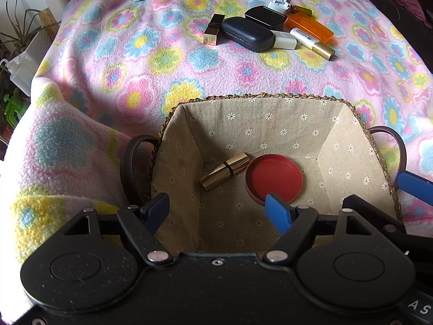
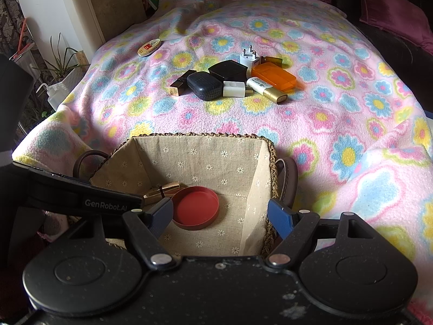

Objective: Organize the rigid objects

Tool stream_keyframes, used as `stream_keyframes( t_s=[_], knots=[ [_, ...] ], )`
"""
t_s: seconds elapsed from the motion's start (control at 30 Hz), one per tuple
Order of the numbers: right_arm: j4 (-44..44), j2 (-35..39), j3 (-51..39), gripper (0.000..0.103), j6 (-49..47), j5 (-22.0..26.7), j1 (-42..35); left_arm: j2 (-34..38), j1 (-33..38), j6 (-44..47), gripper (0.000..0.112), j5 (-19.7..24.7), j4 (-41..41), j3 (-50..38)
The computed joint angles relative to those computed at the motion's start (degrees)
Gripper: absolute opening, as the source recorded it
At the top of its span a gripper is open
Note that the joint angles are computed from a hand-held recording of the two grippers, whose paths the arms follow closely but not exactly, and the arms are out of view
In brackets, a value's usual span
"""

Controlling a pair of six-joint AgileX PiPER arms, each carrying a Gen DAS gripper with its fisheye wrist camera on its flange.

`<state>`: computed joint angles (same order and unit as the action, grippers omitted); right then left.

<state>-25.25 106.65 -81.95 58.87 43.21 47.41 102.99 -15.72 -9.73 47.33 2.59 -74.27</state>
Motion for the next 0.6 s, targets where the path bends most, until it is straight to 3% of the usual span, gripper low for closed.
stream_keyframes(
  t_s=[0.6],
  knots=[
    [-2.29, -0.79, 0.50, 0.080, 1.59, 0.06, 0.46, -1.05, 0.03, 1.60, 0.074, 1.10, -0.83, 0.08]
  ],
)
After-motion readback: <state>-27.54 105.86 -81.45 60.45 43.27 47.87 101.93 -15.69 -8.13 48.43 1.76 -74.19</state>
